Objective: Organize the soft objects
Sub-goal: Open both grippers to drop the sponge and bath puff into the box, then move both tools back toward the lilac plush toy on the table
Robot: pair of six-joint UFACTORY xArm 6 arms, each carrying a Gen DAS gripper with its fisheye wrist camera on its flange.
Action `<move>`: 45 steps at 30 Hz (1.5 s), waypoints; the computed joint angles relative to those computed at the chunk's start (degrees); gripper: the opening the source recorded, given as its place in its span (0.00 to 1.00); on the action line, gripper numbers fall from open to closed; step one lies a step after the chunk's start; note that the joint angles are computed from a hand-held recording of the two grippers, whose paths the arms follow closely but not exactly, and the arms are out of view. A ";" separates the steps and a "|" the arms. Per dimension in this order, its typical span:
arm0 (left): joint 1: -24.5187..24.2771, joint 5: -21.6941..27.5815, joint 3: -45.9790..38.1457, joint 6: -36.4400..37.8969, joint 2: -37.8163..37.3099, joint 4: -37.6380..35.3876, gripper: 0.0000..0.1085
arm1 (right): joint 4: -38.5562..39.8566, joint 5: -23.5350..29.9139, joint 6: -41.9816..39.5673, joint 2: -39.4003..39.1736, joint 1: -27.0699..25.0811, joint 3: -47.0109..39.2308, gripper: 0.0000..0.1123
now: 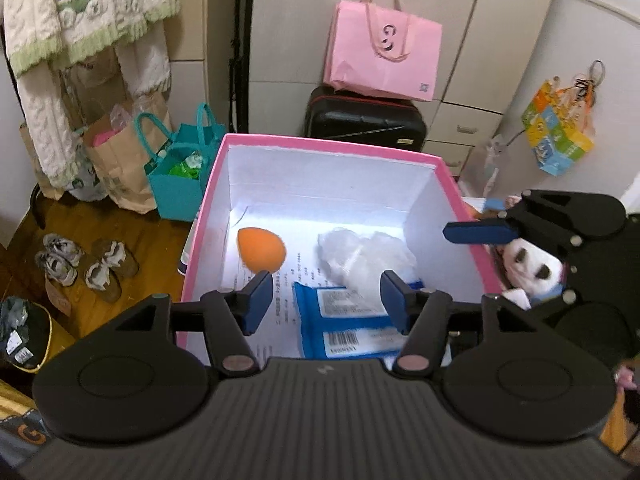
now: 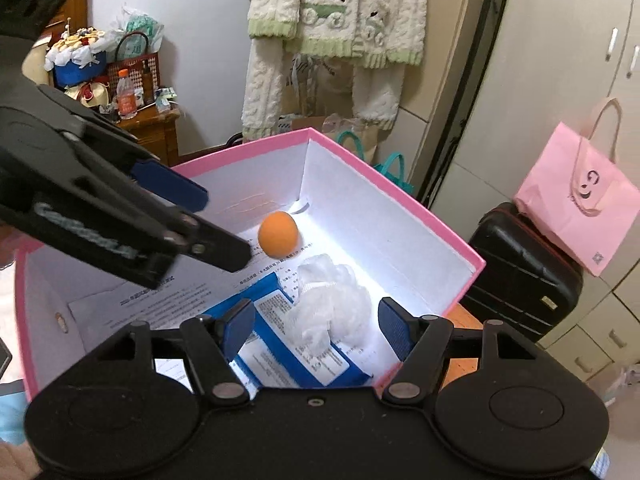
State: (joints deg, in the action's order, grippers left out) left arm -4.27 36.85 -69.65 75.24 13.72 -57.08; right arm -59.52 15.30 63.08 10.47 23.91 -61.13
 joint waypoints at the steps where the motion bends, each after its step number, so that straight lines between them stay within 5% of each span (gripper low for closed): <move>1: 0.23 0.05 1.02 0.92 -1.06 -0.32 0.54 | -0.76 0.45 0.94 -0.48 0.24 0.28 0.65; 9: 1.33 0.49 8.07 7.01 -8.93 -2.01 0.58 | -6.29 2.49 8.58 -7.04 2.41 5.42 0.65; 20: 4.24 8.55 15.95 10.99 -19.95 -0.99 0.60 | -3.10 4.15 9.51 -20.25 6.11 15.96 0.65; 28: 6.31 15.40 21.72 14.06 -28.60 -0.50 0.63 | -1.67 10.85 13.51 -36.00 9.99 27.59 0.66; 41: 0.10 15.96 34.51 18.60 -41.45 0.22 0.64 | -3.60 29.68 24.13 -54.72 23.97 41.03 0.66; 45: -4.08 12.82 37.93 19.81 -43.31 -1.62 0.64 | -4.14 30.65 27.39 -60.92 24.88 46.01 0.66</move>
State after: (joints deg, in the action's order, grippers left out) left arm -8.35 49.67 -31.72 95.06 -29.59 -58.70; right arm -63.67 45.95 90.48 -50.44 48.78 -15.12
